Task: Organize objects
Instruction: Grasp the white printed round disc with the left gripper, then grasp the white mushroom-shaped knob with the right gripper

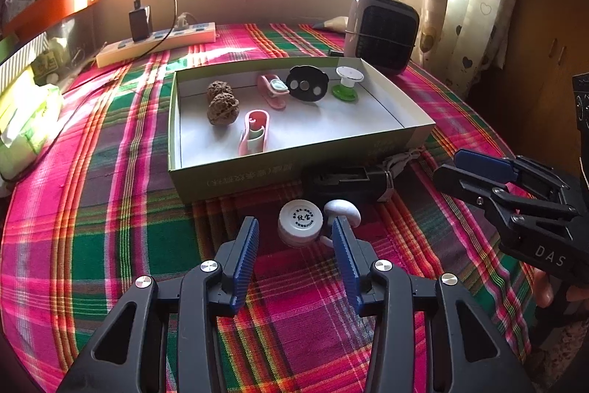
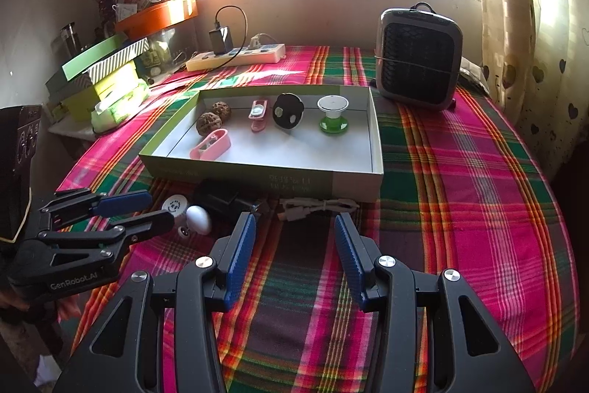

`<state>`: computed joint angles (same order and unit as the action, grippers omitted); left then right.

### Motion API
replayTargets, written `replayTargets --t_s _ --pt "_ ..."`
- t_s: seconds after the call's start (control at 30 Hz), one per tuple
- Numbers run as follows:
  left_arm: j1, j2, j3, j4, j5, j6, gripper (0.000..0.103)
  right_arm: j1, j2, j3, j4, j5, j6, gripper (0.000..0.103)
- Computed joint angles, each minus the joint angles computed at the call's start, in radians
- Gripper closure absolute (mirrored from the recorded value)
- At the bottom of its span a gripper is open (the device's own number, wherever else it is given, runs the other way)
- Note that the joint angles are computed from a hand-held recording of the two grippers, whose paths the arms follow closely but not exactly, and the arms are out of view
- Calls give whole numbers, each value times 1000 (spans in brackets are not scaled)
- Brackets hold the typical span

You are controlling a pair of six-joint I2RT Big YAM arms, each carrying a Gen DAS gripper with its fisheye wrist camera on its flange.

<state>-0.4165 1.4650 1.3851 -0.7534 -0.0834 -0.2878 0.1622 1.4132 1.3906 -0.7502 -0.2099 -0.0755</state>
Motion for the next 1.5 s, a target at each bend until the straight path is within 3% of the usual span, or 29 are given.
replayTargets --t_s 0.6,0.77,1.5 --pt "13 57 49 -31 -17 2 63 18 16 13 -22 -2 -3 57" --pt "27 48 35 -23 -16 -5 75 35 21 16 -33 -3 -9 57" --pt "89 -34 -61 -1 -18 -22 76 144 80 61 -70 -1 -15 57"
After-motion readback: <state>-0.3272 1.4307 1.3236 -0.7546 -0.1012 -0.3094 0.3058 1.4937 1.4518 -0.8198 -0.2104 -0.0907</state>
